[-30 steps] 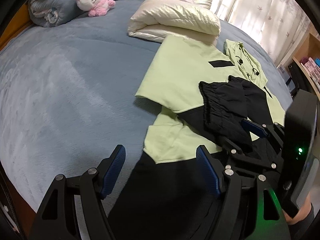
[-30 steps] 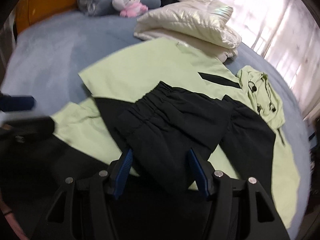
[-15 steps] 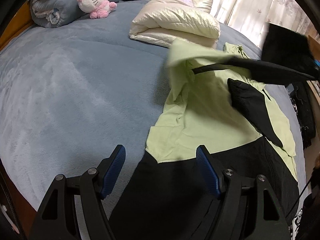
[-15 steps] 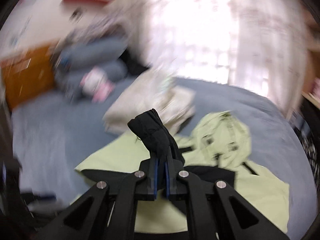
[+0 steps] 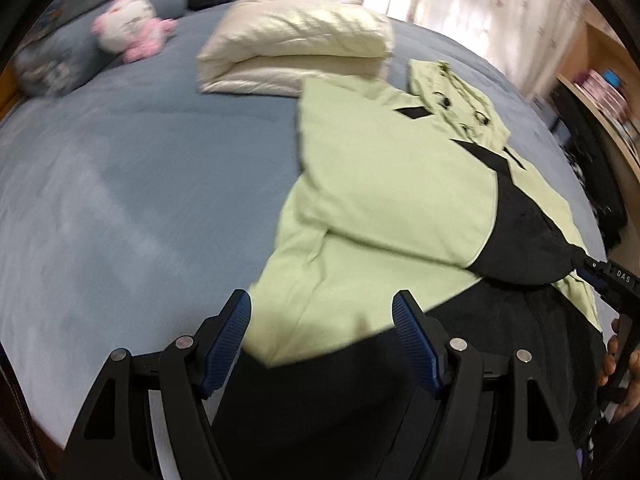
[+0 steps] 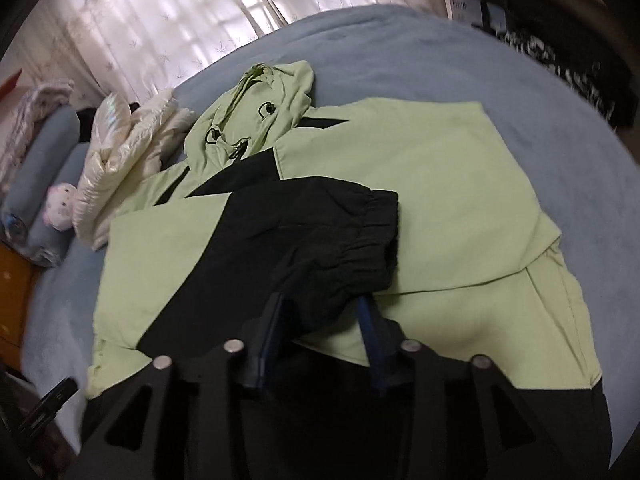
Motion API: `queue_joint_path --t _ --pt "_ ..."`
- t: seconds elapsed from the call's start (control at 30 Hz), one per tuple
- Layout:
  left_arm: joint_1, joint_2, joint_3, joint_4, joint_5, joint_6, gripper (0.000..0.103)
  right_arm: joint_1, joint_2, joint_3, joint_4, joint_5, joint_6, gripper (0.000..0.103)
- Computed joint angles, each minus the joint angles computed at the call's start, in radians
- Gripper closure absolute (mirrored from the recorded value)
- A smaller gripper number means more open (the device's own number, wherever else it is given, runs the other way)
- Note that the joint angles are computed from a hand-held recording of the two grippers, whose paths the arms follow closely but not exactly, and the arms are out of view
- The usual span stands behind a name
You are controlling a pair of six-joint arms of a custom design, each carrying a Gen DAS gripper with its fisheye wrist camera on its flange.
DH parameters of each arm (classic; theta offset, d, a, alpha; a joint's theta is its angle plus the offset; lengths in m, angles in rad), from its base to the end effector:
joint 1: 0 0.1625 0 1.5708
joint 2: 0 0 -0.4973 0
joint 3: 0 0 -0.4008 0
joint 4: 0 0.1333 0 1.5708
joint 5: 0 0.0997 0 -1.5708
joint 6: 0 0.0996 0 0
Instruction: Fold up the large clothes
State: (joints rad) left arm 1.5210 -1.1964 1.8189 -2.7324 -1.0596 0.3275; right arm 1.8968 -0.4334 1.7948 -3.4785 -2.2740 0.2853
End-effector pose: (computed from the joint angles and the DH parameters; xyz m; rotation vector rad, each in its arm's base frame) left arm 0.1501 -0.6459 0.3683 0.2920 2.4937 -0.5946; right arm 0.2764 -0.6025 -0.0338 -0.2039 -2.4788 0.9341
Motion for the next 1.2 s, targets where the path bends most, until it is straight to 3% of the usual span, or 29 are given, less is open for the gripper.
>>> queue_joint_path --t 0.17,0.27,0.43,0.6,0.67,0.73,0.77,0.8,0.87,0.97,1.07,1.2 --pt "0.012 0.121 -0.198 0.117 -0.017 0.027 0.031 -0.060 -0.040 -0.002 0.006 0.106 0.007 0.051" --pt "0.034 0.195 -0.343 0.229 -0.054 -0.026 0.031 -0.113 -0.077 -0.007 0.093 0.234 0.067 0.049" --pt "0.063 0.310 -0.534 0.342 -0.078 -0.056 0.031 -0.147 -0.070 -0.039 0.145 0.207 0.068 0.049" --pt "0.080 0.374 -0.633 0.395 -0.120 -0.052 0.031 -0.178 -0.051 -0.060 0.126 0.271 0.034 0.049" --pt "0.076 0.379 -0.618 0.342 -0.117 -0.021 0.032 -0.172 -0.035 -0.080 0.118 0.265 -0.012 0.048" --pt "0.071 0.379 -0.599 0.298 -0.108 0.000 0.043 -0.148 -0.013 -0.111 0.118 0.226 -0.098 0.053" --pt "0.068 0.379 -0.592 0.279 -0.108 0.013 0.068 -0.137 -0.004 -0.127 0.124 0.205 -0.137 0.070" --pt "0.064 0.381 -0.589 0.273 -0.099 0.020 0.087 -0.124 0.005 -0.146 0.137 0.182 -0.175 0.081" --pt "0.050 0.383 -0.559 0.188 -0.041 0.051 0.097 -0.095 0.027 -0.179 0.090 0.131 -0.260 0.081" --pt "0.042 0.376 -0.505 0.018 -0.017 0.090 0.100 -0.056 0.059 -0.229 -0.062 0.082 -0.415 0.081" --pt "0.045 0.372 -0.471 -0.096 -0.038 0.064 0.101 -0.049 0.078 -0.267 -0.169 0.080 -0.496 0.081" --pt "0.044 0.393 -0.453 -0.195 -0.010 0.065 0.102 -0.063 0.126 -0.347 -0.171 -0.002 -0.567 0.081"
